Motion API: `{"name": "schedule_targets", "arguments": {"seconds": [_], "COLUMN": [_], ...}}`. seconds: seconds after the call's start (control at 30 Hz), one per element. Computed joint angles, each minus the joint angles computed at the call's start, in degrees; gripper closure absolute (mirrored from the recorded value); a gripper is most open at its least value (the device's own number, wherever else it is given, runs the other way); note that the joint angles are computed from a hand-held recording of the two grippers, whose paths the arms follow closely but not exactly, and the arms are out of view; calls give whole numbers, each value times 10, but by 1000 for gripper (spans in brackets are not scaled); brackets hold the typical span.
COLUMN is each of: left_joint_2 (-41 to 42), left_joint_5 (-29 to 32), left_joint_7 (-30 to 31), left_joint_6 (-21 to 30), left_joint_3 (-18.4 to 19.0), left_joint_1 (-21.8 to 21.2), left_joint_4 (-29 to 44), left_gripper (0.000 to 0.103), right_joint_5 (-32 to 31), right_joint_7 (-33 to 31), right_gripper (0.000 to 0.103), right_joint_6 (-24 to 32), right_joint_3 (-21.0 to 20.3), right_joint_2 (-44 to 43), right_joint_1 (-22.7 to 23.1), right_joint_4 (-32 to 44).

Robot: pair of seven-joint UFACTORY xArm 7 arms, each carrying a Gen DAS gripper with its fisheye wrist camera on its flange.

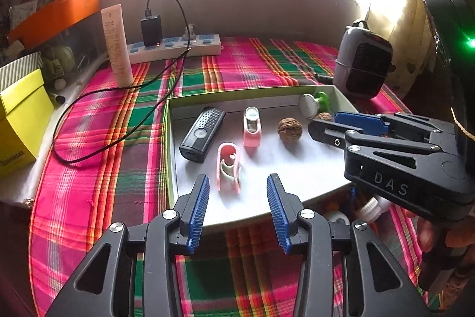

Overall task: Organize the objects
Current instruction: 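Withdraw both open tools from the tray toward the objects on the bedspread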

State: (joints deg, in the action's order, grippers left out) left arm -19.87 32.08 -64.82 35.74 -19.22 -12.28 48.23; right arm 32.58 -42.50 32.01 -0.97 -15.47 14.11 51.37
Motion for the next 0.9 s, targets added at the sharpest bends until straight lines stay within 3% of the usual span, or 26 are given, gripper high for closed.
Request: {"name": "schedule_targets", "arguments": {"seconds": [0.63, 0.9], "left_joint_2": [-41, -36], "left_joint_5": [-24, -53], "left_joint_7": [-22, -2], "left_joint_6": [1, -40], "left_joint_3": [-27, -21], "left_joint_1": [-20, -31], "left_joint_4": [-31, -46], "left_gripper": [64, 57], "right_joint_5": [12, 9], "right_joint_7": [-10, -20], "right_gripper": [67, 67], "right_joint_6": [11, 11], "right_joint_3": [-46, -67], "right_joint_2": [-99, -119], "right_joint_1": [-2, -7], "right_joint_4": [-79, -102]}}
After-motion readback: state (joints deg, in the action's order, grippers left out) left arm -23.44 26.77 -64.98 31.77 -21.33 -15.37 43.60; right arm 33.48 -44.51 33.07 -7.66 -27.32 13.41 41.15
